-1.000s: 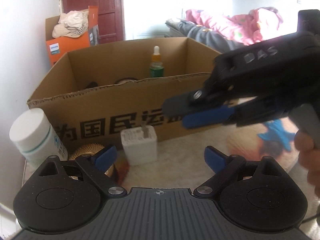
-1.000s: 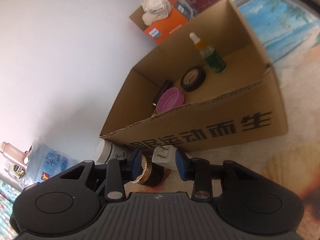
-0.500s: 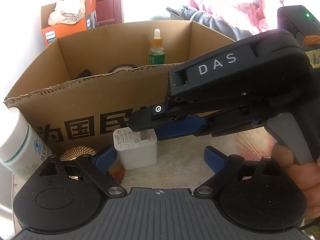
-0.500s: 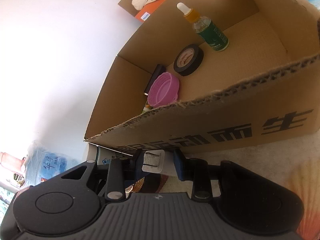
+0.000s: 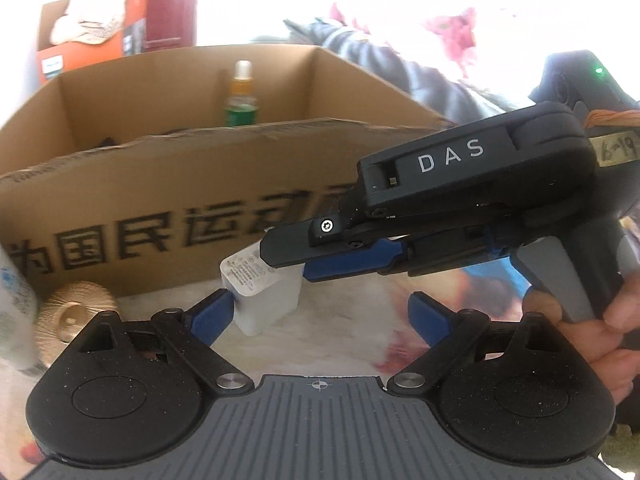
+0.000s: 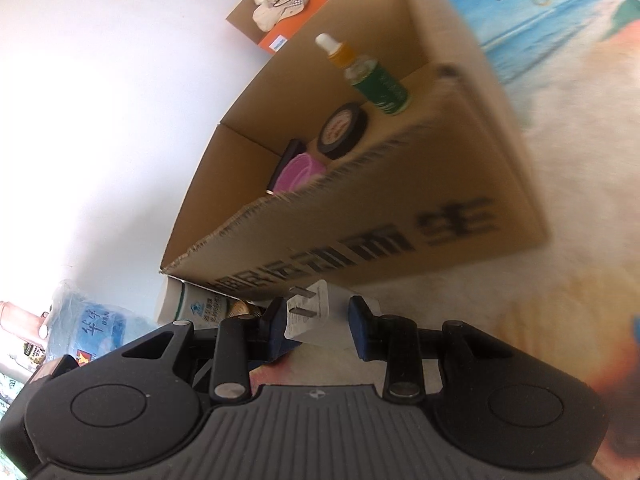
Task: Organize rigid objects
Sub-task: 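Close the right gripper around the white plug charger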
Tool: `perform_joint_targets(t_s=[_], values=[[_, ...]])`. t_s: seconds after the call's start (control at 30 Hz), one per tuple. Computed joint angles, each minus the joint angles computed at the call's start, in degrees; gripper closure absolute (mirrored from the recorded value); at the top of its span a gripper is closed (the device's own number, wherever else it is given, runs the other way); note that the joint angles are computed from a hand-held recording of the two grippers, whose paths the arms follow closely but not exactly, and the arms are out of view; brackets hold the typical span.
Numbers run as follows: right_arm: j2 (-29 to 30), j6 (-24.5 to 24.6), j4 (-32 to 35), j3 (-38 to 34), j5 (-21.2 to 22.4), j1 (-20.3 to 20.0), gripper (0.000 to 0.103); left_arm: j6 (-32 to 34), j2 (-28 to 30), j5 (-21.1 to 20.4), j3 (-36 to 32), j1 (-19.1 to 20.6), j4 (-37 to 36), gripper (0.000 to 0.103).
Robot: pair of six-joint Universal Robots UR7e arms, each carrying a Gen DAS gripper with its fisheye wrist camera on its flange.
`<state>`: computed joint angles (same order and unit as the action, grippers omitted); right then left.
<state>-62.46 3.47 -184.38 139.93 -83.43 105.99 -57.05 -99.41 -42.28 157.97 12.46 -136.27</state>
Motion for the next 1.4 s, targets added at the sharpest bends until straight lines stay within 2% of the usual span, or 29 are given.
perform_joint_targets(t_s=[0.07,0.13,0.27,0.37,0.43,0.53,0.63,0.83,0.93,0.97,1.0,1.2,1.4], values=[[-2.0,0.0,0.0,1.9,0.7,-1.2,0.066,2.4,0.8,-1.6,1.1,-1.0,-4.5,0.009],[-3.7,0.3,-0.6,3.5,0.5,-2.0,0.066,2.8,1.0,-1.8,1.9,-2.9,-5.5,0.009],[-6.3,0.2,-2.5,5.8,-0.6,-3.0,0.066,-1.1,1.2,1.3,2.1,-6.9,-0.2,0.014],[-6.6,0.2,-3.3,6.0,-1.2,-3.0,0.066,-4.0,1.7,3.7,1.3,-7.5,4.4,0.02],[-6.1,0.4,-3.3,5.3,-1.5,-2.4,0.066,-3.1,3.8,4.9,0.5,-5.4,4.3,0.021],[-5.0,0.4,-2.8,4.3,-1.1,-1.8,0.066,-1.2,7.2,6.3,-0.6,-2.4,3.2,0.028],[-3.4,0.8,-2.6,3.0,-1.9,-0.7,0.065,0.0,8.2,6.6,-0.7,-1.1,2.6,0.031],[-0.3,2.1,-2.7,1.1,-3.4,0.4,0.064,2.8,10.7,6.4,-1.4,1.7,-1.2,0.046],[0.6,2.2,-3.9,0.8,-4.1,0.8,0.064,4.8,11.4,6.6,-1.4,3.1,-4.0,0.055],[0.9,2.1,-4.3,0.7,-4.3,1.0,0.064,5.4,11.9,6.5,-1.5,3.6,-5.0,0.067],[1.2,2.0,-4.8,0.7,-4.4,1.2,0.064,6.3,12.5,6.9,-1.9,4.4,-5.8,0.07],[2.0,1.6,-6.7,0.9,-6.3,2.2,0.067,6.5,13.0,6.9,-1.3,4.1,-8.1,0.077],[0.5,1.7,-7.1,2.0,-7.3,3.7,0.067,3.6,10.8,6.7,-0.8,1.8,-4.8,0.077]])
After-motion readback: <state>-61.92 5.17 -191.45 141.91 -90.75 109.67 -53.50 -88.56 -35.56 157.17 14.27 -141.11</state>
